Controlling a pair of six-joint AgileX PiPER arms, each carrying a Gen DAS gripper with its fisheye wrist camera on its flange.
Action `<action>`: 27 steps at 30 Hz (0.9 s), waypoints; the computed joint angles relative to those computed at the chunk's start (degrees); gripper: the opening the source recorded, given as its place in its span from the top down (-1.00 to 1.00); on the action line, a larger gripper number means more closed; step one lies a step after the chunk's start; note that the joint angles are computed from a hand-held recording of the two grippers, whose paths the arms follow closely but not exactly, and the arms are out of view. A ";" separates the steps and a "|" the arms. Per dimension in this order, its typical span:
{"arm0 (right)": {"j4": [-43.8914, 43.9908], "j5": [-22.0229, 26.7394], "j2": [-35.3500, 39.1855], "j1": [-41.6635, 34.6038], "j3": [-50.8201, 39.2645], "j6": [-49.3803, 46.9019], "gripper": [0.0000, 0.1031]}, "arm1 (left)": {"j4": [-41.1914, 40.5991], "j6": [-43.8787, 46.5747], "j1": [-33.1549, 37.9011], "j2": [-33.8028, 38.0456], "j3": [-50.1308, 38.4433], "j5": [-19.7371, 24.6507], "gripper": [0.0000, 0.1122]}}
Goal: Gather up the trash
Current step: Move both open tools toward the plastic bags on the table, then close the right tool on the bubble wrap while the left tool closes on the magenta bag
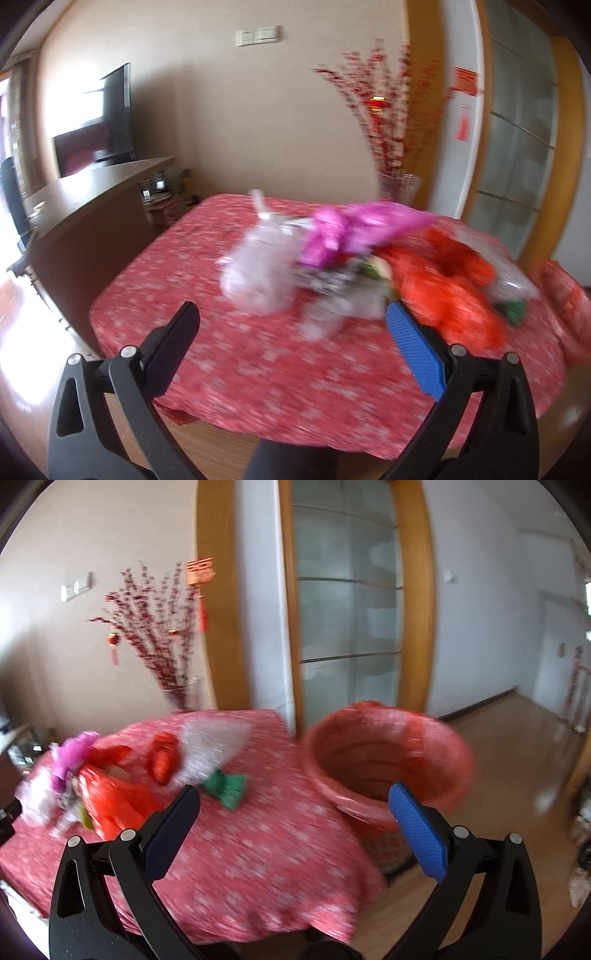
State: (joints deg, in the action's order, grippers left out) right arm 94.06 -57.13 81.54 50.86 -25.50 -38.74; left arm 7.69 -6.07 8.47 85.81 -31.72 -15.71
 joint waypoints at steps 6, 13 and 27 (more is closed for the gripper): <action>-13.98 18.48 7.12 -16.26 -9.37 -2.60 -0.48 | -0.31 0.84 3.03 3.63 -3.63 0.23 -0.76; -14.69 33.13 17.38 -25.40 -20.35 -8.07 -0.29 | 1.89 0.24 1.76 5.91 -5.42 -0.56 -0.76; -24.57 41.10 20.20 -29.36 -21.95 -2.58 0.76 | 19.29 -16.67 1.69 8.20 -8.81 -0.51 -0.70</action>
